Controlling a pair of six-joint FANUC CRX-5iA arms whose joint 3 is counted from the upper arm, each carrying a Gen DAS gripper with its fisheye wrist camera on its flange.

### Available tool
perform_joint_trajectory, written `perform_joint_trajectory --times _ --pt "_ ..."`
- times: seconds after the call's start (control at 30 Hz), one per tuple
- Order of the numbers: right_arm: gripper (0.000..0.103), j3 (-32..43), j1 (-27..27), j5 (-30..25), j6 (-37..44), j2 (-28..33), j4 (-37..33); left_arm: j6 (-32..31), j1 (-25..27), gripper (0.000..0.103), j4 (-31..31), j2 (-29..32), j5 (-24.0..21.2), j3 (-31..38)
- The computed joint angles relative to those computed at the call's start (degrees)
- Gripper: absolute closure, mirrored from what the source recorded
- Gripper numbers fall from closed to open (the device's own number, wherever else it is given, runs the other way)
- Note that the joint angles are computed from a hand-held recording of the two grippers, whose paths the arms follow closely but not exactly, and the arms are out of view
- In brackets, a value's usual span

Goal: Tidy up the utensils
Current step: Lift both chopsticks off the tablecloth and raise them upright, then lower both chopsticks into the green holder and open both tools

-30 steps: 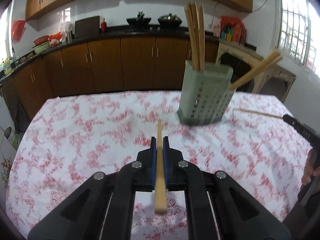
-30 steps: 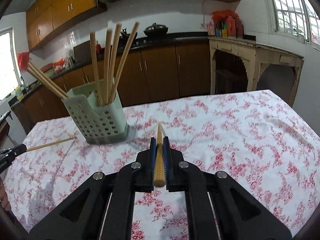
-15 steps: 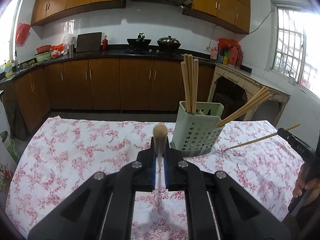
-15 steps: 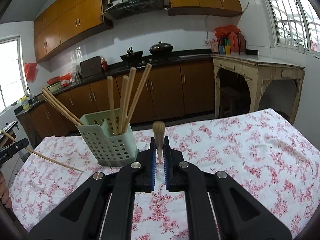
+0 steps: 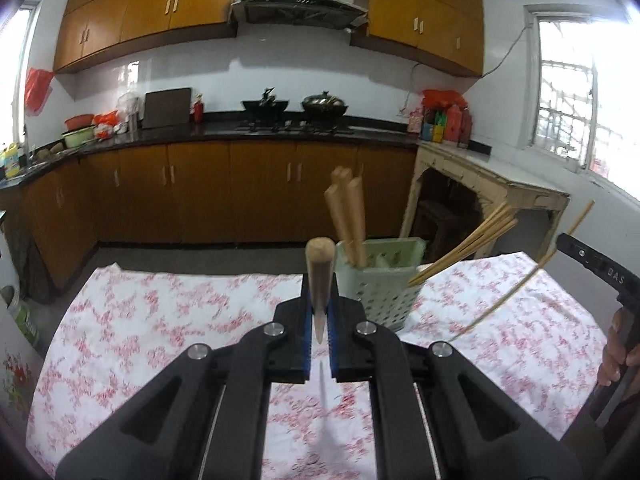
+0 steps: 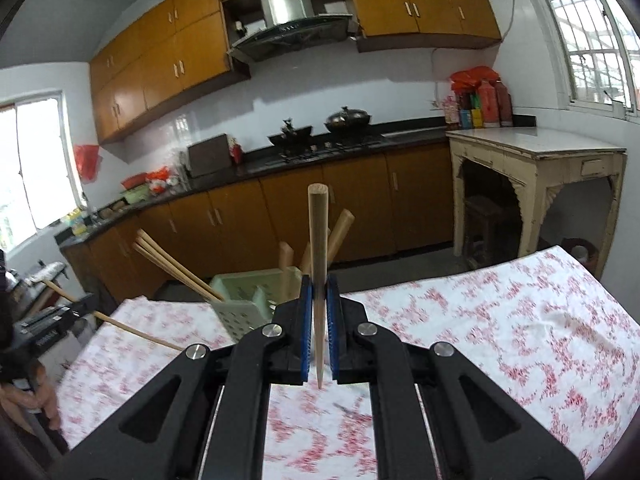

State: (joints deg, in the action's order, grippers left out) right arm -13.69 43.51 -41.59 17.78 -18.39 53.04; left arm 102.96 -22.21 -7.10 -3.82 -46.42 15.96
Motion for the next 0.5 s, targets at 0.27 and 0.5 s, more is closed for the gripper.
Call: perform_joint_trajectory --times 0.27,0.5 --pt "0.095 8.66 0.51 1.3 6.45 2.07 -4.2 -4.72 -1.39 0.096 5.64 3.63 -2.61 9.38" --pt "0.095 14.7 -1.54 2.85 5.64 7.9 1.07 -3.71 -4.13 0.096 1.42 11.45 -7.91 24.19"
